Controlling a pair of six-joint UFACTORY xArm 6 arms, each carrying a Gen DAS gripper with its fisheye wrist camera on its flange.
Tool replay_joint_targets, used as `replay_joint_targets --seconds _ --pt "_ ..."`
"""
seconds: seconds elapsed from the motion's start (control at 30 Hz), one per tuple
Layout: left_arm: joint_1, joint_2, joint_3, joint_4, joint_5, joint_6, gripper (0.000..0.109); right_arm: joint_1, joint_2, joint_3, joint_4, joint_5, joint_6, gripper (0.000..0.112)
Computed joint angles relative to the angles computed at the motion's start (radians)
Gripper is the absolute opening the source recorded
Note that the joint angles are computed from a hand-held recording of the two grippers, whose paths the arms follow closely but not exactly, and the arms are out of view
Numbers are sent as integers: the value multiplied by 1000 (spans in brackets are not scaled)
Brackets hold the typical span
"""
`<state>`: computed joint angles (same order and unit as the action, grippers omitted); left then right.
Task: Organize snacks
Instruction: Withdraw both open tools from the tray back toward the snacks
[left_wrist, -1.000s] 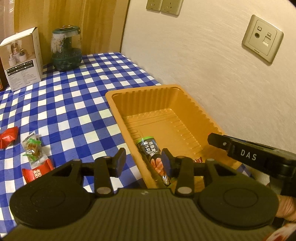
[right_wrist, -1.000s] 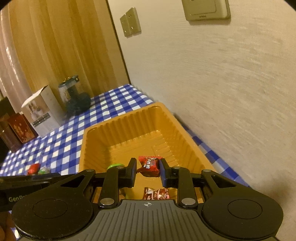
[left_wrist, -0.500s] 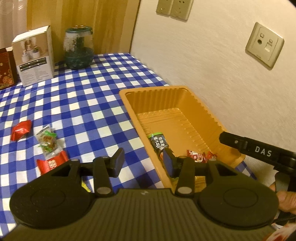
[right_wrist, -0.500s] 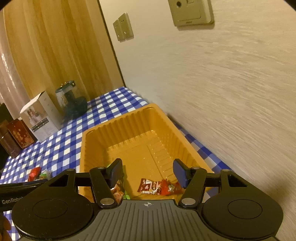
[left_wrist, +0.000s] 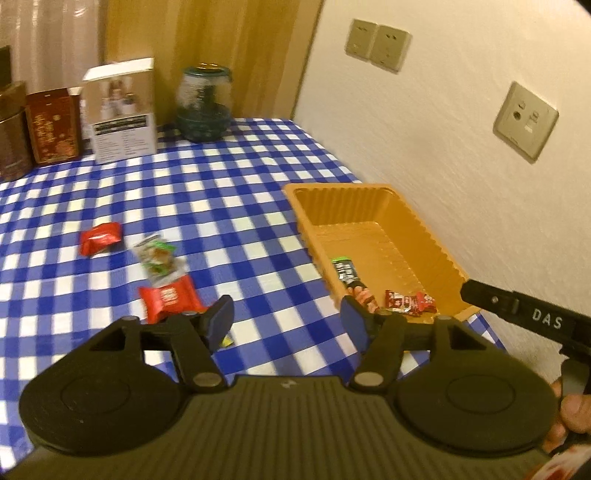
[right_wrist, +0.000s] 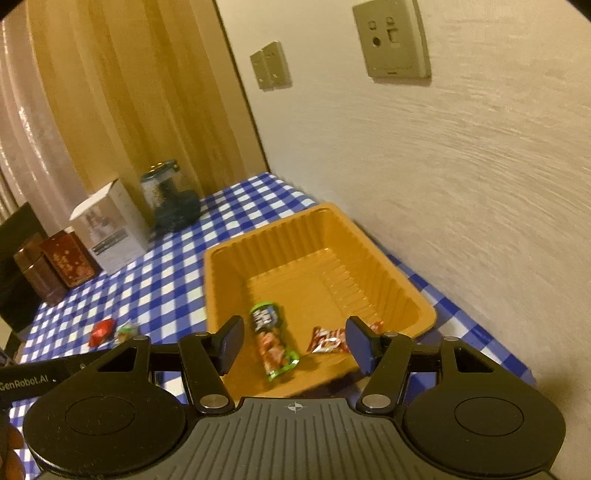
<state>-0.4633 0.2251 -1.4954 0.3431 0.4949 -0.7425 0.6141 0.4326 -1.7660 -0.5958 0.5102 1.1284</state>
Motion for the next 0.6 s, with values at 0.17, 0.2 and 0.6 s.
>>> replay_joint_targets --seconds 0.17,0.2,0.6 --pt "17 -108 114 51 -6 -63 64 31 -33 28 -16 8 19 61" --pt "21 -129 136 64 -7 -80 64 36 -39 33 -18 9 22 61" --pt "75 -350 366 165 25 -188 66 98 -66 63 -10 8 24 61"
